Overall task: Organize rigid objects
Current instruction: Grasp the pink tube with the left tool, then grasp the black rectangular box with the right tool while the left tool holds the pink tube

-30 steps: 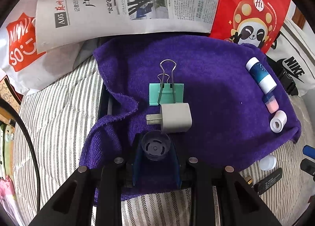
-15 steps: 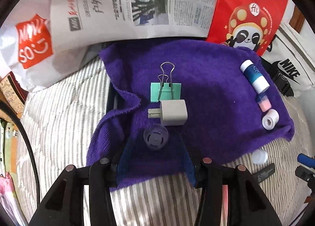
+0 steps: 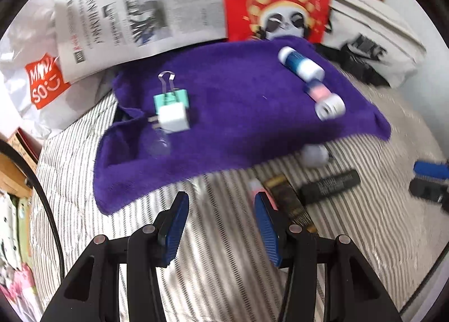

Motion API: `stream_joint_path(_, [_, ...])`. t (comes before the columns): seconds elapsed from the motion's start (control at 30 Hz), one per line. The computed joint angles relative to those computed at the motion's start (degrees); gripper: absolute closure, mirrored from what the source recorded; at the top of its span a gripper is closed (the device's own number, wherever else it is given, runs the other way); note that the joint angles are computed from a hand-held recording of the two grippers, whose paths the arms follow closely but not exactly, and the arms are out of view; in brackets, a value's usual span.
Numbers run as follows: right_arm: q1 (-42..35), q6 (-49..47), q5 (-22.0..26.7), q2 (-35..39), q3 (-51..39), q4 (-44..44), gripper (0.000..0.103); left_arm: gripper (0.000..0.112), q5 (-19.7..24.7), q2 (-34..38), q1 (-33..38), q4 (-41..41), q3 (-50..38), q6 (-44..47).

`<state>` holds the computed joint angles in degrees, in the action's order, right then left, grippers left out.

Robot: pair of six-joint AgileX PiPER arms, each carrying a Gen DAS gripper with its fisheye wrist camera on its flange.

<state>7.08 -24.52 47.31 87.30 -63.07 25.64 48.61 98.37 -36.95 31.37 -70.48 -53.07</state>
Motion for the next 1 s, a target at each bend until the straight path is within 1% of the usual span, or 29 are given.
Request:
stream_joint_path(0.13, [-2.34,-1.13,0.2,-1.85,2.02,-0.07,0.05,0.066,0.54,1.71,-2.15,-0.72,-0.47,-0.27])
stream_joint_path(0.17, [-2.88,-1.52,0.26,-2.06,2.41,0.22,0.05,0.065,0.03,1.18,-2.61,-0.52,0.32,-1.18])
stream_joint_path(0.23, [-4.23,-2.36,0.71,-2.44,3.15,1.04,0.05,0.065,-1.27,1.13,-2.2,-2.66,0.67,-0.42])
stream_joint_path(0.33, [-5.3,-3.46,1.1,-3.05,3.95,2.24,0.05,0.065,0.31,2.12,-2.23,-3.78,0.31,-0.08])
stream_joint_path(0.37, [-5.42,-3.6,0.91,-3.36,4.26,2.29,0.05,0.063,0.47,2.19,-2.29,-3.79,0.71,-0.05])
stream_joint_path(0.4, [-5.56,-3.92,0.85,-3.53,4.52,2.45,0.05,0.063,-0.26,1.4,-2.7,-2.31,2.07,-1.74])
stream_joint_path(0.47, [-5.69,-4.21,0.97,-3.58,4.7,2.7,0.05,0.063,-1.06,0.72,-2.67,-1.8,3.33,-2.69])
stream_joint_path(0.57, [-5.09,-3.9,1.01,-3.4,4.7,1.89,0.05,0.063,-2.55,1.06,-2.22,-1.18,3.55,-3.85])
stream_joint_path(0.6, [-5.03,-4.0,0.92,-3.46,4.81,1.76,0.05,0.066,-3.37,1.31,-2.06,-1.05,3.45,-3.76])
stream_joint_path(0.7, [-4.72,-4.02,0.91,-3.38,5.05,1.71,0.05,0.096,-7.69,0.78,-1.45,-2.9,4.48,-0.86])
stream_joint_path(0.8, [-4.42,-3.65,0.71,-3.26,5.34,1.28,0.05,0.095,-5.41,1.9,-3.37,0.16,3.4,-2.33])
stream_joint_path(0.87, [-4.29,-3.72,0.69,-2.99,5.36,1.49,0.05,0.094,-6.03,1.94,-3.42,1.1,3.76,-3.68])
stream_joint_path(0.93, [-3.96,-3.61,0.69,-2.39,5.06,1.58,0.05,0.095,-7.73,1.45,-2.43,-0.02,4.4,-4.51])
stream_joint_path(1.0, [-3.26,-3.22,0.59,-1.92,4.64,1.42,0.05,0.095,-8.36,1.35,-1.97,-0.74,4.53,-3.67])
